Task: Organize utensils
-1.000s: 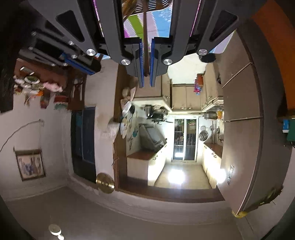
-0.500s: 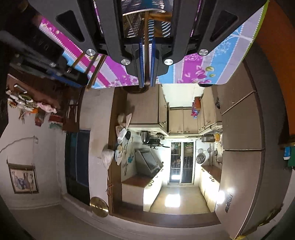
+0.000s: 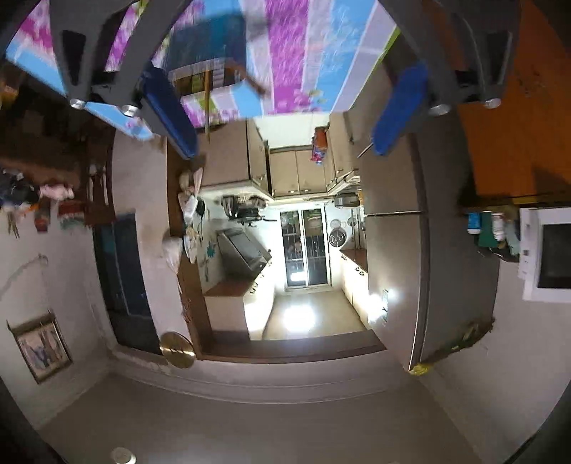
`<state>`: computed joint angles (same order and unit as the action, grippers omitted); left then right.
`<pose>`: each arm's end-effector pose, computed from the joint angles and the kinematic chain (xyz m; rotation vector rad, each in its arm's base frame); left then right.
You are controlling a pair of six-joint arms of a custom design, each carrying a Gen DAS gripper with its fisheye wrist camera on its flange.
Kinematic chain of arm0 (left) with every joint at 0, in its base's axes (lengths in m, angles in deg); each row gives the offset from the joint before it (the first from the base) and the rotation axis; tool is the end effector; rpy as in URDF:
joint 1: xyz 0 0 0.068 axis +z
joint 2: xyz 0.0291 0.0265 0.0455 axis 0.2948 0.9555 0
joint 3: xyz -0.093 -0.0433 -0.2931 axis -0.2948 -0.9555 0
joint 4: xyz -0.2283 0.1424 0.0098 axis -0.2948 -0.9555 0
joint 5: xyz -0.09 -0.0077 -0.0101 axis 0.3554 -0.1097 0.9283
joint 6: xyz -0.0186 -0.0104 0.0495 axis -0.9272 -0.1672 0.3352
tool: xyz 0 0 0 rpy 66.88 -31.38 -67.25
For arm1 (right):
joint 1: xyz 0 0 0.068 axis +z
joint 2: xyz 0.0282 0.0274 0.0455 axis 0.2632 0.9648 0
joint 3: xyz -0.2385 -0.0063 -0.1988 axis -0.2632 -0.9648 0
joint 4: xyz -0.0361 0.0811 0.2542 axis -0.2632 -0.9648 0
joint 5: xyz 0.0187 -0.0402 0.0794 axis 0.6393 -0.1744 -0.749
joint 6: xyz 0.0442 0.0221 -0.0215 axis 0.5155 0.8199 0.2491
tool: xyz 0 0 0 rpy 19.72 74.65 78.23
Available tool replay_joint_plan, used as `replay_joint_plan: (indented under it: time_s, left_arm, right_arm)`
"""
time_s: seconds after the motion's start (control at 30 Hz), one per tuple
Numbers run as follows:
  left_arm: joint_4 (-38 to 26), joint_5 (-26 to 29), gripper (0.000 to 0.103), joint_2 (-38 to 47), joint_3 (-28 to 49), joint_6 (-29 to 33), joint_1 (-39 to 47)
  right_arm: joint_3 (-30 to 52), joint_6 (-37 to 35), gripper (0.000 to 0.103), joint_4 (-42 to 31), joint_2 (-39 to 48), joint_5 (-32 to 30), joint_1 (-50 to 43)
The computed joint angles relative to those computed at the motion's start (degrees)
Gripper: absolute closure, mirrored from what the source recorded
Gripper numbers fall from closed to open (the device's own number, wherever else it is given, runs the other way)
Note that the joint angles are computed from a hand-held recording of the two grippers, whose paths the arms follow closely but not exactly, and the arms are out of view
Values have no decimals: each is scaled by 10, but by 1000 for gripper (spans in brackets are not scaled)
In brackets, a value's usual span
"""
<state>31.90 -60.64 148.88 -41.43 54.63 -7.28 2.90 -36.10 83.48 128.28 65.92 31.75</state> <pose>0.2733 -0.1018 0.3471 -0.0329 1.5796 0.2560 0.3399 0.1018 0.3138 -0.1377 1.5837 0.3691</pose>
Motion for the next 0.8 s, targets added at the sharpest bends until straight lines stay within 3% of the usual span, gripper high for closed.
replay_joint_plan:
  time_s: [0.1, 0.13, 0.23, 0.3, 0.33, 0.4, 0.53, 0.63, 0.8]
  left_arm:
    - [-48, -66, 4, -59, -58, -36, -62]
    - [-87, -97, 4, -76, -71, -88, -89]
    - [-208, -133, 4, -95, -75, -204, -136]
    - [-208, -198, 4, -90, -101, -224, -193]
    - [-205, -241, 4, -80, -110, -229, -219]
    - [-226, -272, 4, -61, -113, -257, -247]
    - [-291, -272, 4, -29, -99, -327, -263]
    - [-300, -261, 4, -18, -89, -331, -261]
    - [-318, -256, 4, -16, -82, -351, -266]
  right_arm:
    - [-114, -10, 5, 64, -63, 32, 18]
    - [-149, -16, 5, 79, -79, 59, 32]
    - [-186, -22, 5, 21, -107, 128, 73]
    - [-208, -19, 5, -2, -115, 184, 104]
    - [-233, -24, 5, 22, -116, 226, 130]
    - [-256, -37, 5, 58, -107, 279, 170]
    - [-255, -76, 5, 64, -83, 329, 223]
    - [-264, -92, 5, 87, -80, 357, 235]
    - [-272, -52, 5, 53, -104, 330, 215]
